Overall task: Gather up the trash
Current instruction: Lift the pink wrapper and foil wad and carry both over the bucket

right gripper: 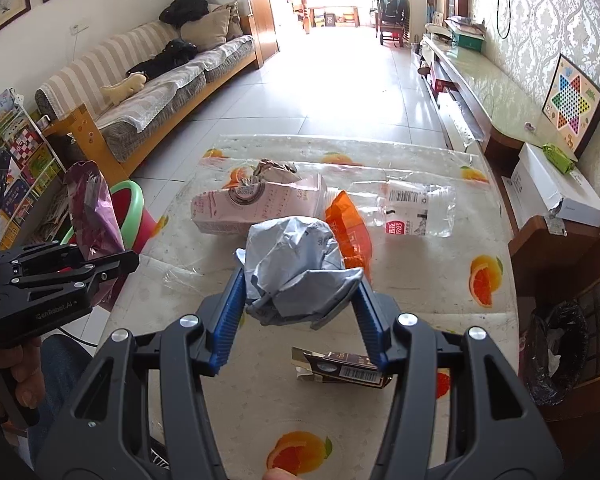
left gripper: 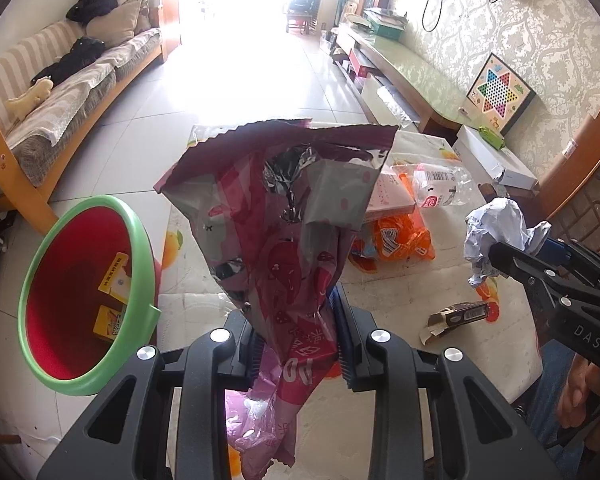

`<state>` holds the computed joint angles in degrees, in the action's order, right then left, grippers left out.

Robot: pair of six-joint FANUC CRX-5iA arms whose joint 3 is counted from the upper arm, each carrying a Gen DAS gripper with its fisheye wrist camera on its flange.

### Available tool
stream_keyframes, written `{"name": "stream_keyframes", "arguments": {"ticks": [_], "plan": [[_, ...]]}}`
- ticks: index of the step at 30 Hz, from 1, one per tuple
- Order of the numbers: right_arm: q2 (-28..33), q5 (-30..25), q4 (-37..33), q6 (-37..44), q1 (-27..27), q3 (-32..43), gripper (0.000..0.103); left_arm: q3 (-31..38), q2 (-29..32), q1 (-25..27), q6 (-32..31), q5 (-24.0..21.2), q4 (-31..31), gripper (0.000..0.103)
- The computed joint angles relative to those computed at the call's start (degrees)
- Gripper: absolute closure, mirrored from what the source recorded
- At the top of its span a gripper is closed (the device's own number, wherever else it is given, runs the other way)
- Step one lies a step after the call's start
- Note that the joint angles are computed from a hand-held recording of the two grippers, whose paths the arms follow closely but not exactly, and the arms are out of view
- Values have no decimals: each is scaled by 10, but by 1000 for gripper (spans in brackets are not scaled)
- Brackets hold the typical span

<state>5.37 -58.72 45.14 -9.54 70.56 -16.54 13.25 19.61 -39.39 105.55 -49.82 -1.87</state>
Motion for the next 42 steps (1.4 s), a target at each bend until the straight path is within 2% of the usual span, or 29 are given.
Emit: {"name": "stream_keyframes", "arguments": {"ticks": [10,22,33,42], "plan": [[23,-26,29,33,11,55,52,-37,-58,16,29,19,-25,74],[71,-24,37,88,3,124,52,-60,-89,46,63,25,-50,74],[151,18,6,176,-14,229,52,-99,-110,118,87,20,-53,72],[224,38,-34,255,-31,332,52,-130,-107,175,75,34,-26,71]]}}
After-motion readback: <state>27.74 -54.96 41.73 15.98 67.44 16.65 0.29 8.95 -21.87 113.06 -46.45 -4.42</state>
